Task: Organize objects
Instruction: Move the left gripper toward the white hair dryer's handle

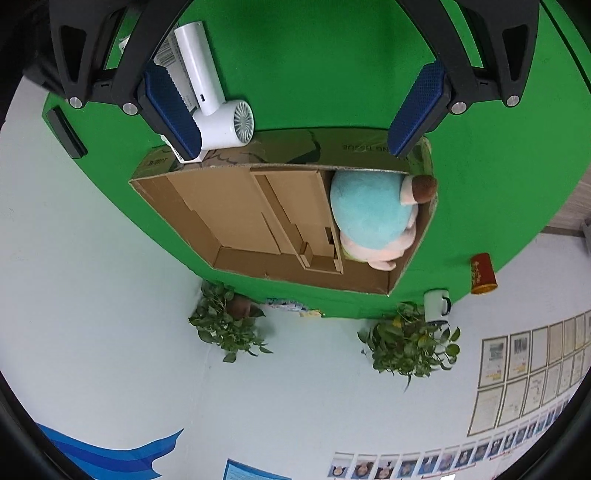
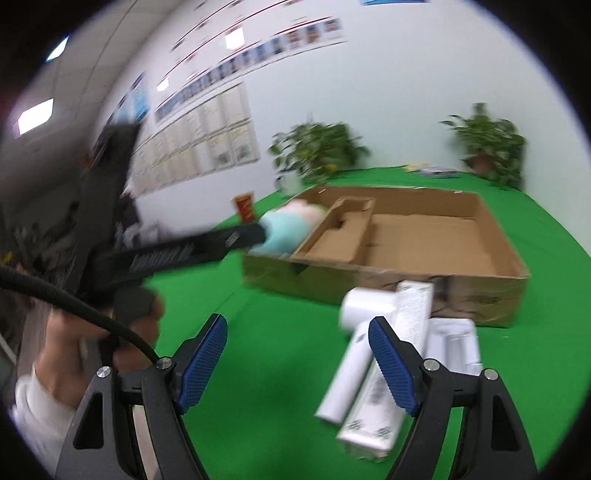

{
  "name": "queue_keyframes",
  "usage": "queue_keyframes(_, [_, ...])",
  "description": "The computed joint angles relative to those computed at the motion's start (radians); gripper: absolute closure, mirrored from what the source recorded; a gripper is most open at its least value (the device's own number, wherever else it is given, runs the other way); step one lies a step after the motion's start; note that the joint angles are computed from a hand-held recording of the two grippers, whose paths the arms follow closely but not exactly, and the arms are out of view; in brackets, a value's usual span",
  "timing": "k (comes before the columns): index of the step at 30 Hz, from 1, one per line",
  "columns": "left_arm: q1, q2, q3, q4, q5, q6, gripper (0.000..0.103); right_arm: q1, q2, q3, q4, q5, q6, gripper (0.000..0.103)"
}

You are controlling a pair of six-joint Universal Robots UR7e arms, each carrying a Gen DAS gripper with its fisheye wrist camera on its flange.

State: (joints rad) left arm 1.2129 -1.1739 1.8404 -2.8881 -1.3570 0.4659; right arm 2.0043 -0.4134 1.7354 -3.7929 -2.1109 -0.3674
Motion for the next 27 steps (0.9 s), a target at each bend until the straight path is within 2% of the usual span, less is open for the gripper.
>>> queue_keyframes(2, [0.014, 0.009, -0.016, 0.046, -0.036, 0.009, 0.002, -0.011, 0.000, 0.003, 0.058, 0.070, 0.013, 0.024])
queue_keyframes(4, [0.029, 0.022, -0.038, 0.097, -0.070, 0.013, 0.002, -0.009, 0.019, -0.021, 0.080, 0.058, 0.011, 0.024])
queue_keyframes(6, [0.047, 0.042, -0.065, 0.148, -0.106, 0.003, 0.002, -0.011, 0.030, -0.041, 0.125, 0.027, 0.035, 0.024])
queue_keyframes(10, [0.068, 0.077, -0.099, 0.214, -0.155, -0.007, 0.003, -0.009, 0.046, -0.066, 0.156, -0.089, 0.064, 0.025])
queue_keyframes(14, [0.091, 0.129, -0.159, 0.330, -0.229, -0.037, 0.006, 0.004, 0.063, -0.073, 0.114, -0.226, 0.022, 0.025])
queue_keyframes(18, [0.105, 0.177, -0.212, 0.447, -0.308, -0.055, 0.009, 0.003, 0.056, -0.067, 0.092, -0.260, 0.010, 0.025])
queue_keyframes(22, [0.117, 0.237, -0.284, 0.578, -0.352, -0.083, 0.023, 0.014, 0.059, -0.077, 0.147, -0.244, 0.023, 0.025])
queue_keyframes(24, [0.122, 0.267, -0.316, 0.622, -0.357, -0.094, 0.028, 0.014, 0.074, -0.100, 0.158, -0.242, 0.012, 0.025])
queue_keyframes(26, [0.127, 0.291, -0.347, 0.665, -0.362, -0.103, 0.034, 0.005, 0.076, -0.111, 0.195, -0.241, 0.041, 0.025])
queue_keyframes(27, [0.127, 0.303, -0.362, 0.681, -0.351, -0.108, 0.036, 0.006, 0.086, -0.122, 0.174, -0.256, 0.022, 0.025])
